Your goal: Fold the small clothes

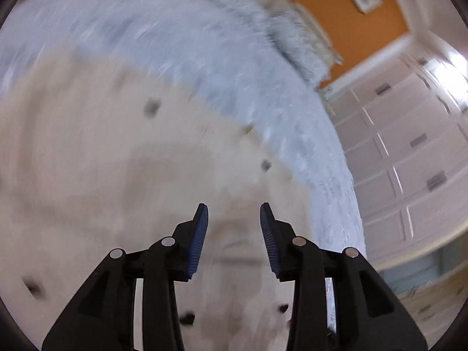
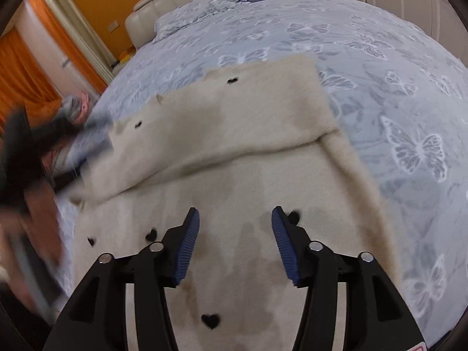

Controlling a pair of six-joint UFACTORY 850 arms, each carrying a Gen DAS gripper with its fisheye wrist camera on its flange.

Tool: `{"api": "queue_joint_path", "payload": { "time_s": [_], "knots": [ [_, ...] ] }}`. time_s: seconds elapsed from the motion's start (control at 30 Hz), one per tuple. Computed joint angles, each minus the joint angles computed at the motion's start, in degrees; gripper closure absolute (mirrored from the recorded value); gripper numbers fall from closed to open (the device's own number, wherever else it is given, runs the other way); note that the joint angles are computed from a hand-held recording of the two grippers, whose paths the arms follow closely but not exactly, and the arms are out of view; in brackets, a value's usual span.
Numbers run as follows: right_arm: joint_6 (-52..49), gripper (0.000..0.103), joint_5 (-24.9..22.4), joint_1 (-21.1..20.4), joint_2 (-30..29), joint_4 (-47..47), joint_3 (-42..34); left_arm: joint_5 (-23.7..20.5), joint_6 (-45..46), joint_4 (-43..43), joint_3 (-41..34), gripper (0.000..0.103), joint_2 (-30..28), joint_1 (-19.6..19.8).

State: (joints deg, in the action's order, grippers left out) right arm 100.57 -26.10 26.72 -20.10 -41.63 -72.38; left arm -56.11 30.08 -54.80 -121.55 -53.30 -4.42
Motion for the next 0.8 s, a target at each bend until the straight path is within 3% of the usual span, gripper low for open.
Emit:
{"api": "queue_joint_path", "payload": {
  "time_s": [0.13,0.2,0.27,0.4,0.43,0.47,0.5,0.53,0.57,0.7,0.8],
  "knots": [
    [-1.44,0.043,5.26,-3.19,-0.26,-0.49,-0.44,4.22,-4.62,-2.52,7.19,0.054,3.29,3.55],
    [-1.22,0.040,8.63,-4.60,-2.08,-0.10,-2.09,8.06,-9.62,-1.14,5.98,0.042,2.59,6.23],
    [-8.13,0.038,12.10,-6.26,-5.89,6.70,-6.04,8.51,-16.70,2.23,0.65,0.042,-0.65,8.21],
    [-25.00,0.038,12.51,-8.13,-13.42,27.33,-13.71,6.45,-26.35,5.29,-8.28,0.042,-6.51,10.56],
    [-28.76,0.041,11.64,-8.29,-15.11,31.58,-15.84,5.25,-29.25,5.75,-10.95,0.042,-8.41,11.03],
    [-32.25,0.058,10.59,-8.48,-16.46,34.67,-17.86,4.13,-30.68,5.28,-12.92,0.045,-9.79,11.46],
    [-34.12,0.089,9.79,-8.42,-17.55,35.62,-19.61,3.50,-31.71,4.79,-14.25,0.055,-10.78,11.63],
    [-35.01,0.094,7.32,-8.08,-19.39,34.19,-23.21,3.22,-31.70,4.33,-15.31,0.064,-11.44,11.65],
    [-33.50,0.095,6.78,-7.79,-19.75,30.36,-25.06,2.35,-31.04,3.89,-16.66,0.091,-11.92,11.97],
    [-19.79,0.096,10.26,-6.98,-14.31,6.38,-26.31,6.91,-26.22,1.15,-17.19,0.096,-9.82,10.90],
    [-4.43,0.096,7.49,-6.94,-9.81,-11.59,-22.61,6.06,-24.34,4.65,-18.77,0.096,-10.45,9.60]
  ]
}}
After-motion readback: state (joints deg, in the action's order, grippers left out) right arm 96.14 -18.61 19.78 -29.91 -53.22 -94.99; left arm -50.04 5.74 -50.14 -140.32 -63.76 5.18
